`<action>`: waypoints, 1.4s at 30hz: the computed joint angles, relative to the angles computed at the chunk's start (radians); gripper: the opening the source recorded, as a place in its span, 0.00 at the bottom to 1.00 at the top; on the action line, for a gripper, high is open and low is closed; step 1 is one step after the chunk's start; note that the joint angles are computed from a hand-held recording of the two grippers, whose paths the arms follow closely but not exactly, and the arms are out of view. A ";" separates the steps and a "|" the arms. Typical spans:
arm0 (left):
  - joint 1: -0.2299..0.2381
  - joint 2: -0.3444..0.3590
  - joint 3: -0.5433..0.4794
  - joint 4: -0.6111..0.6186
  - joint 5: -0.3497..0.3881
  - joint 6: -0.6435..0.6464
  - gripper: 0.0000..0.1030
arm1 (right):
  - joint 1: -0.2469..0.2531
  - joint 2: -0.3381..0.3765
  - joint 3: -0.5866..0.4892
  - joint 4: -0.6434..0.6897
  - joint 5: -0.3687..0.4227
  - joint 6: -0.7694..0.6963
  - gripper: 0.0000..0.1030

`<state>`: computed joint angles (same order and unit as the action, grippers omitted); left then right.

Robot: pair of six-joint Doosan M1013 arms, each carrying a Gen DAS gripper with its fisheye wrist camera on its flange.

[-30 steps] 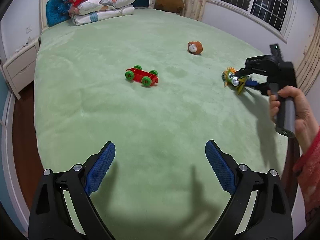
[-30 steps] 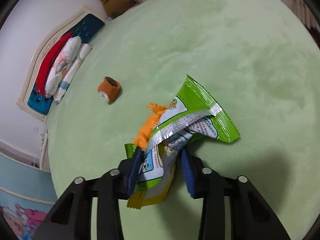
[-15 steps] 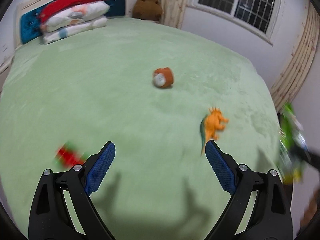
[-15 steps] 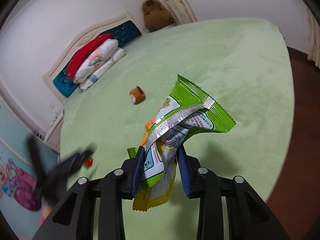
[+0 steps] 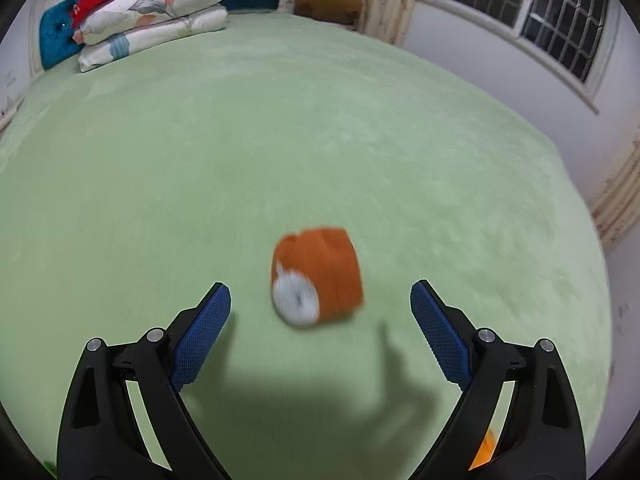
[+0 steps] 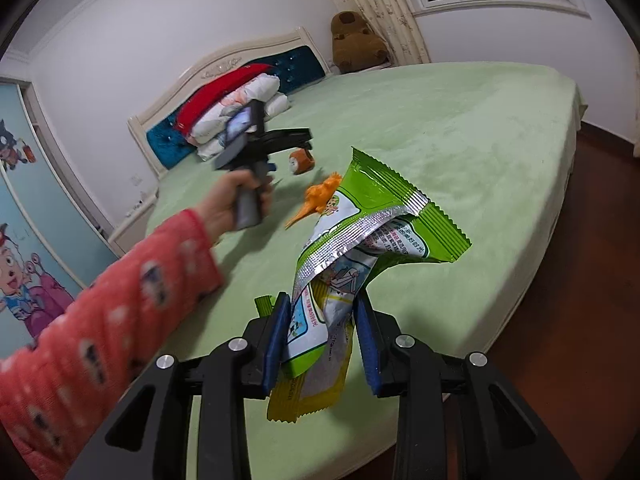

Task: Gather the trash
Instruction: 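Grasp the orange sock with the left gripper and lift it, then carry the wrapper and sock over the orange bin and open both grippers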

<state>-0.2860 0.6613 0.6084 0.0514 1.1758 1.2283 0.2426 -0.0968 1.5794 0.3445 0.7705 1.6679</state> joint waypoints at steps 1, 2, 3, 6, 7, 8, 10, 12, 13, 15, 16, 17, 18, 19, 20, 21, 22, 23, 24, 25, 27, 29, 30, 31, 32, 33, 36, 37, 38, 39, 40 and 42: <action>0.000 0.011 -0.012 -0.002 0.004 0.005 0.85 | -0.003 -0.003 0.006 0.016 -0.002 -0.012 0.31; -0.002 0.029 -0.038 0.020 0.035 0.002 0.71 | -0.001 -0.006 0.010 0.010 0.003 -0.009 0.31; -0.002 0.056 -0.080 0.015 0.089 0.012 0.60 | 0.002 -0.008 0.011 -0.002 0.013 -0.004 0.31; -0.002 0.054 -0.060 0.019 0.096 0.011 0.33 | 0.005 -0.014 0.012 -0.014 0.028 -0.001 0.32; 0.000 0.035 -0.026 0.016 0.065 0.010 0.28 | 0.009 -0.017 0.013 -0.021 0.025 -0.002 0.31; 0.001 0.025 -0.012 0.014 0.059 0.011 0.26 | 0.015 -0.020 0.012 -0.038 0.019 0.007 0.31; -0.002 0.000 0.022 0.032 0.041 0.013 0.25 | 0.020 -0.027 0.014 -0.041 0.010 0.008 0.31; -0.008 -0.036 0.072 0.066 0.017 0.018 0.25 | 0.025 -0.034 0.015 -0.043 0.002 0.014 0.31; -0.009 -0.041 0.077 0.074 0.019 0.013 0.25 | 0.023 -0.038 0.017 -0.030 0.000 0.006 0.31; -0.004 -0.073 0.116 0.058 0.023 0.004 0.25 | 0.025 -0.045 0.016 -0.030 -0.003 0.008 0.31; -0.005 -0.088 0.136 0.062 0.015 0.009 0.25 | 0.027 -0.049 0.016 -0.033 -0.001 0.012 0.31; -0.014 -0.118 0.175 0.090 0.001 0.027 0.25 | 0.030 -0.053 0.014 -0.039 0.004 0.018 0.31; -0.019 -0.150 0.216 0.100 -0.020 0.049 0.25 | 0.037 -0.060 0.014 -0.051 0.010 0.027 0.31; -0.023 -0.168 0.237 0.100 -0.023 0.072 0.25 | 0.044 -0.067 0.014 -0.066 0.016 0.038 0.31; -0.027 -0.195 0.271 0.098 -0.033 0.095 0.25 | 0.048 -0.072 0.014 -0.072 0.022 0.043 0.31; -0.030 -0.227 0.309 0.086 -0.046 0.116 0.25 | 0.055 -0.082 0.017 -0.081 0.031 0.053 0.31; -0.036 -0.264 0.353 0.080 -0.055 0.139 0.25 | 0.060 -0.088 0.019 -0.087 0.040 0.061 0.32; -0.043 -0.302 0.400 0.084 -0.067 0.156 0.25 | 0.069 -0.098 0.023 -0.102 0.053 0.080 0.32; -0.051 -0.347 0.453 0.073 -0.073 0.188 0.25 | 0.072 -0.103 0.025 -0.103 0.062 0.086 0.32; -0.057 -0.371 0.484 0.072 -0.079 0.199 0.25 | 0.081 -0.112 0.029 -0.115 0.073 0.099 0.32; -0.071 -0.456 0.584 0.041 -0.090 0.242 0.25 | 0.108 -0.135 0.042 -0.157 0.092 0.130 0.31; -0.080 -0.514 0.650 0.024 -0.081 0.255 0.25 | 0.129 -0.160 0.062 -0.172 0.102 0.145 0.32; -0.086 -0.540 0.679 0.002 -0.074 0.269 0.25 | 0.140 -0.171 0.072 -0.178 0.105 0.155 0.32; -0.093 -0.580 0.724 -0.013 -0.072 0.276 0.25 | 0.153 -0.182 0.082 -0.189 0.113 0.173 0.32; -0.106 -0.618 0.766 -0.016 -0.072 0.284 0.25 | 0.162 -0.192 0.092 -0.190 0.121 0.182 0.32; -0.117 -0.646 0.797 -0.017 -0.075 0.288 0.25 | 0.174 -0.204 0.104 -0.188 0.132 0.190 0.32; -0.146 -0.750 0.901 -0.053 -0.060 0.310 0.25 | 0.226 -0.231 0.132 -0.231 0.169 0.232 0.32; -0.148 -0.771 0.922 -0.072 -0.053 0.318 0.25 | 0.234 -0.235 0.137 -0.230 0.177 0.235 0.32; -0.159 -0.799 0.947 -0.083 -0.039 0.319 0.25 | 0.242 -0.240 0.146 -0.224 0.188 0.236 0.32; -0.173 -0.831 0.977 -0.088 -0.029 0.319 0.25 | 0.254 -0.246 0.155 -0.225 0.203 0.241 0.32; -0.177 -0.850 0.996 -0.100 -0.018 0.324 0.25 | 0.265 -0.249 0.163 -0.228 0.216 0.246 0.32; -0.193 -0.895 1.045 -0.132 0.006 0.331 0.25 | 0.281 -0.252 0.182 -0.212 0.244 0.249 0.32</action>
<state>-0.4794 -0.2341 1.6529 -0.0803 1.1818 1.5588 0.5232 -0.3492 1.7619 0.1322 1.0140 1.9170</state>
